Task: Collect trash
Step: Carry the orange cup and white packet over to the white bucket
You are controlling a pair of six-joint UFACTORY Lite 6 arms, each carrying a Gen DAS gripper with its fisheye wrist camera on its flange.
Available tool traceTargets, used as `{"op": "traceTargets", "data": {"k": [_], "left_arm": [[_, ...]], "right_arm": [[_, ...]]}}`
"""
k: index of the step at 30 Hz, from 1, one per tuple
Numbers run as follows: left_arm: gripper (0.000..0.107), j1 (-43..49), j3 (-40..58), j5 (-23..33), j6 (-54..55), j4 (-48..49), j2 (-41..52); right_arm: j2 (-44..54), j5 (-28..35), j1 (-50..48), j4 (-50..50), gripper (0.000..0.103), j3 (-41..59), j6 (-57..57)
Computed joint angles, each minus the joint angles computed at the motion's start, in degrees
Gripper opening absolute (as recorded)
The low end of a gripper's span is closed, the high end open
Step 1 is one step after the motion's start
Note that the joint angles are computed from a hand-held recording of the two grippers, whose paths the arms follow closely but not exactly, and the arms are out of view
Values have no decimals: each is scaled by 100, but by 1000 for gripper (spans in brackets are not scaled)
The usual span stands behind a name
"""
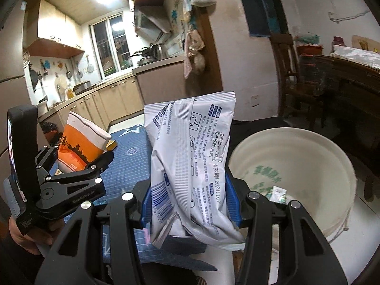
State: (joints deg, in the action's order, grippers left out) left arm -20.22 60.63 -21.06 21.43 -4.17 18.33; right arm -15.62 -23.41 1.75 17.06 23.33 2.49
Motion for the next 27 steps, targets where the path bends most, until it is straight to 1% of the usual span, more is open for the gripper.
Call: {"op": "traceTargets", "data": {"k": [4, 7, 11, 18, 21, 22, 25, 27], "left_arm": [[80, -316, 256, 97, 60, -84, 167], [80, -629, 626, 213, 361, -377, 401], [80, -974, 1137, 459, 421, -486, 738], [80, -1621, 1728, 530, 1389, -1414, 1264], [80, -1813, 2018, 637, 1524, -1583, 1520], [80, -1870, 2127, 694, 1511, -1596, 1608], [80, -1993, 2552, 919, 1178, -1243, 1926], [80, -2068, 2829, 1053, 491, -498, 2144]], "right_arm": [[-261, 72, -380, -253, 48, -153, 150], [-459, 132, -731, -549, 48, -285, 356], [-661, 164, -1277, -1215, 48, -471, 878], [-857, 153, -2115, -2297, 48, -676, 1652], [-945, 199, -2481, -2620, 48, -725, 1749], [-912, 185, -2662, -2886, 48, -716, 1899], [-685, 140, -3228, -3552, 48, -599, 2239], [-498, 128, -3530, -3731, 48, -518, 2204]]}}
